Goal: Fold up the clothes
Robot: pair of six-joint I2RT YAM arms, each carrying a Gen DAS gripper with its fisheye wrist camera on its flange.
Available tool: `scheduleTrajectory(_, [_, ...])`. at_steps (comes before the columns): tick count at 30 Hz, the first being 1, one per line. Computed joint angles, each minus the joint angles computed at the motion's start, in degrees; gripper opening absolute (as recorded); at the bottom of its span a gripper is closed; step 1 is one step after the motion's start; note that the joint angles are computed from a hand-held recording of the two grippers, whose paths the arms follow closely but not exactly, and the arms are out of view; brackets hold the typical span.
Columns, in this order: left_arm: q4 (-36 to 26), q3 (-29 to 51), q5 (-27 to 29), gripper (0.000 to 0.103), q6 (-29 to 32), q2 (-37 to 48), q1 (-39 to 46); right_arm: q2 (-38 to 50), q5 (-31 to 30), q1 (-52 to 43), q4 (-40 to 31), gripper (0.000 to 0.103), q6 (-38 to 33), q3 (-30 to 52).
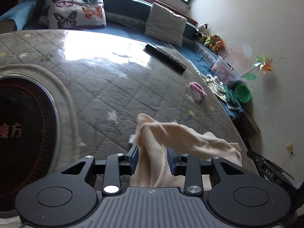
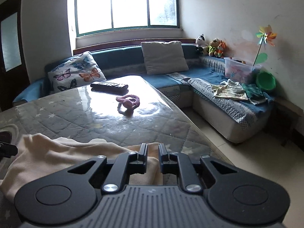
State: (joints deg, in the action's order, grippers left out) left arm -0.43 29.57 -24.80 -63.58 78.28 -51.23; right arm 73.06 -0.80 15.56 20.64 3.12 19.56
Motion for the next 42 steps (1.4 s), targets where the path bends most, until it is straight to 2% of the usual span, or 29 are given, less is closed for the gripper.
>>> scheduleTrajectory(8, [-1.16, 0.81, -1.84, 0.042, 0.12, 0.71, -3.02, -3.42, -2.29, 3.11, -1.91, 0.013, 0.24, -1.48])
scheduleTrajectory(11, [-1.53, 2.05, -1.82, 0.042, 0.49, 2.15, -3.14, -3.34, -2.59, 5.09, -2.74, 0.018, 0.99, -1.17])
scheduleTrajectory(16, [-1.36, 4.32, -3.05, 0.043, 4.27, 2.98, -1.93, 0.47, -3.79, 7.65, -2.50, 0.018, 2.81, 1.68])
scheduleTrajectory(19, [0.73, 5.19, -1.88, 0.040, 6.96, 4.16, -0.12, 4.46, -3.10, 9.38, -0.70, 0.018, 3.40, 3.55])
scheduleTrajectory(22, [3.92, 6.06, 0.45, 0.025, 9.76, 6.54, 1.83, 7.99, -3.32, 10.46, 0.68, 0.018, 4.27, 5.52])
scheduleTrajectory(26, [7.71, 7.12, 3.57, 0.019, 13.32, 9.70, 3.67, 12.39, -3.09, 11.75, 1.97, 0.018, 4.96, 7.92])
scheduleTrajectory(35, [10.64, 10.51, 7.76, 0.019, 15.60, 18.53, 7.97, 17.59, -2.86, 12.11, 5.60, 0.018, 5.23, 8.81])
scheduleTrajectory(37, [13.19, 9.37, 8.47, 0.019, 15.26, 19.08, 8.62, 17.71, -2.55, 12.28, 5.88, 0.019, 4.95, 8.77])
scheduleTrajectory(42, [13.40, 9.21, 8.92, 0.020, 15.59, 18.87, 9.02, 15.39, -1.46, 14.07, 6.27, 0.021, 4.21, 7.69])
